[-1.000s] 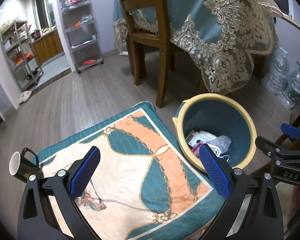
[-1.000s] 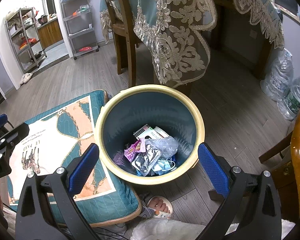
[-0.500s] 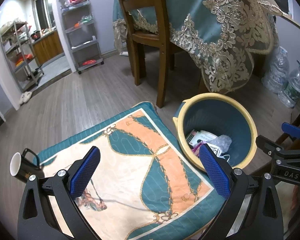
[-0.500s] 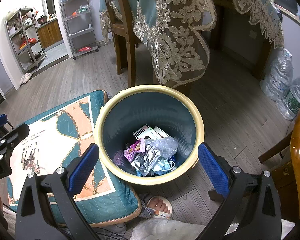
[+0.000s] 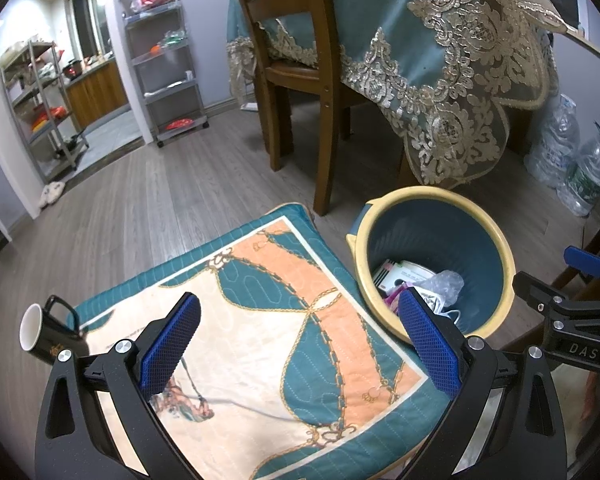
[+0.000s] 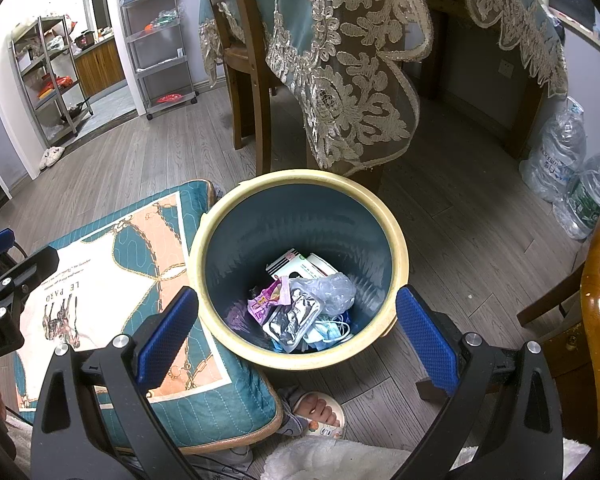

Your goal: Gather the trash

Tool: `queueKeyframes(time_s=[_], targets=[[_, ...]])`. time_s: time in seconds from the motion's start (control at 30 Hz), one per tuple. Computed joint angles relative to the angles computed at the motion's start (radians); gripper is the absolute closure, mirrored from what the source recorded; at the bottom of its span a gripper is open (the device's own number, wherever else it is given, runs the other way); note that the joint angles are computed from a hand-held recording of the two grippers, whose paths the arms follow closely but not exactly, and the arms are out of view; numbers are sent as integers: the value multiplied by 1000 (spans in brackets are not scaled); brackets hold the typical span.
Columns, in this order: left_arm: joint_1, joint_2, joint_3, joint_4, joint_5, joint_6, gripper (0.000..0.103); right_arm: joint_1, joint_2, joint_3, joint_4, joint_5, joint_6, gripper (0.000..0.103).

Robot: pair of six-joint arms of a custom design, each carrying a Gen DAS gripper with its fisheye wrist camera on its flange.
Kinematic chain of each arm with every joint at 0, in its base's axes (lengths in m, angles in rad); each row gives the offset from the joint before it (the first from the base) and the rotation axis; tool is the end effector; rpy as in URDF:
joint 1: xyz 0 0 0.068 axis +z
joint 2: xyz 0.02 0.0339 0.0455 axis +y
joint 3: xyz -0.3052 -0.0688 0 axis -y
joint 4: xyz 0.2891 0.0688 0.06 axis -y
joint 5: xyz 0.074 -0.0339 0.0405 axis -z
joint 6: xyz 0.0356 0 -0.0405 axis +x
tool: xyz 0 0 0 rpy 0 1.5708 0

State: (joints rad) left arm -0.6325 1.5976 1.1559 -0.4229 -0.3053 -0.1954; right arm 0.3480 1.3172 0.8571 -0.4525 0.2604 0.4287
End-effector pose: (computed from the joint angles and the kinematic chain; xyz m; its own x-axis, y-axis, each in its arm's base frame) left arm 0.3170 -0.2191 0.2671 -0.6809 0.2695 -0.6810 0.2796 0.9551 0.0983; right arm 0.2808 0.0921 0.2486 -0.7518 0.1546 -0.6410 0.1441 0.9872 0.0690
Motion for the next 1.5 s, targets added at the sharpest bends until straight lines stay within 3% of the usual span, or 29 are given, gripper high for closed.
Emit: queueKeyframes(time_s=[1.5], targets=[[6,11,10,-11,28,-32,5,-1,0,-2,2,1,0,6]])
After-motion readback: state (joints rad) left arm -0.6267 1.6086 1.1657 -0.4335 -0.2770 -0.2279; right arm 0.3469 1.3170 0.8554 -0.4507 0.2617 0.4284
